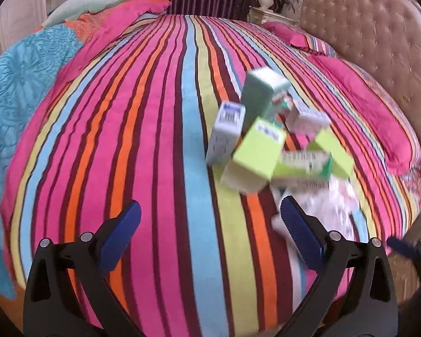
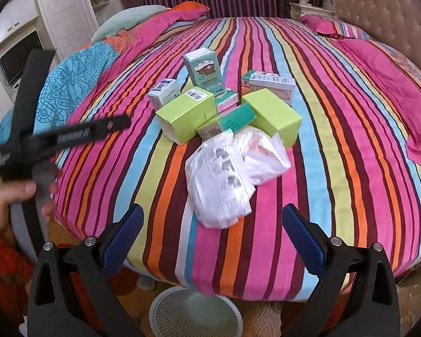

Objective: Collect trash
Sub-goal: 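Grasp the white QR-code box with the left tool while the right tool grasps the white packet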

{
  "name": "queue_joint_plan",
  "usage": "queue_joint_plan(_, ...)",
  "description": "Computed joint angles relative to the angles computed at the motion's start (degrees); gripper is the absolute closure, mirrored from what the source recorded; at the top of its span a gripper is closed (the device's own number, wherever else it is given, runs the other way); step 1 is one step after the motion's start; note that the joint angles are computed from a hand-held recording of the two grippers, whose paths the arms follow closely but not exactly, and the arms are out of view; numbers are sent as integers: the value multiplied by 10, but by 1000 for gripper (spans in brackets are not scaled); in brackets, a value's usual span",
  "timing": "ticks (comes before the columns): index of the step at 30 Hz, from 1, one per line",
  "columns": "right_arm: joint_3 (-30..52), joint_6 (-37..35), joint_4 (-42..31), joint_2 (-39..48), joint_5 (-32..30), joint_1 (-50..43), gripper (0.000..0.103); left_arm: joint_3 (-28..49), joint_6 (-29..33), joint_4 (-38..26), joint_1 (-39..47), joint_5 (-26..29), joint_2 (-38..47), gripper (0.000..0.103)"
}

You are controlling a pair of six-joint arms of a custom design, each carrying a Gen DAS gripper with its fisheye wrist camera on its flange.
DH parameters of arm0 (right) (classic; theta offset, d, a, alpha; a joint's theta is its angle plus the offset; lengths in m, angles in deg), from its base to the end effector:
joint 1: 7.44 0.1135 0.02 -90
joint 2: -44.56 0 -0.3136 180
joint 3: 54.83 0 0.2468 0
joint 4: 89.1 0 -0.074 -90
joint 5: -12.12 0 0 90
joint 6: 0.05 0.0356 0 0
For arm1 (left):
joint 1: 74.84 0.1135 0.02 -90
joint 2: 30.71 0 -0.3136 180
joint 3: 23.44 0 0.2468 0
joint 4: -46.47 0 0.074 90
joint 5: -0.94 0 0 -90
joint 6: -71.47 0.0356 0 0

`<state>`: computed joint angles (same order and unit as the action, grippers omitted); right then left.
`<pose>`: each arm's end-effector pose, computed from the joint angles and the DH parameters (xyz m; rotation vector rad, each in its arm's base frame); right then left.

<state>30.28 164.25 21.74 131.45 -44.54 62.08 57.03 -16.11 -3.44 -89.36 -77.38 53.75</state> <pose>0.1175 0.2588 0.3209 0.2285 2.4780 0.1655 0.2887 -0.0822 0.3205 0.4534 2.4756 -0.3422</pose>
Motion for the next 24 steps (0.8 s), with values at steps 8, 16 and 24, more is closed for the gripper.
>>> queue_joint_plan(8, -29, -49, 55, 2, -20, -40, 8, 93, 0, 7, -15, 1, 110, 6)
queue_joint_plan(16, -44, -80, 86, 8, -28, -63, 9, 137, 4, 1, -23, 3, 172, 7)
queue_joint_plan(24, -59, -119, 131, 42, -63, -96, 19, 187, 18, -16, -20, 27, 223, 28)
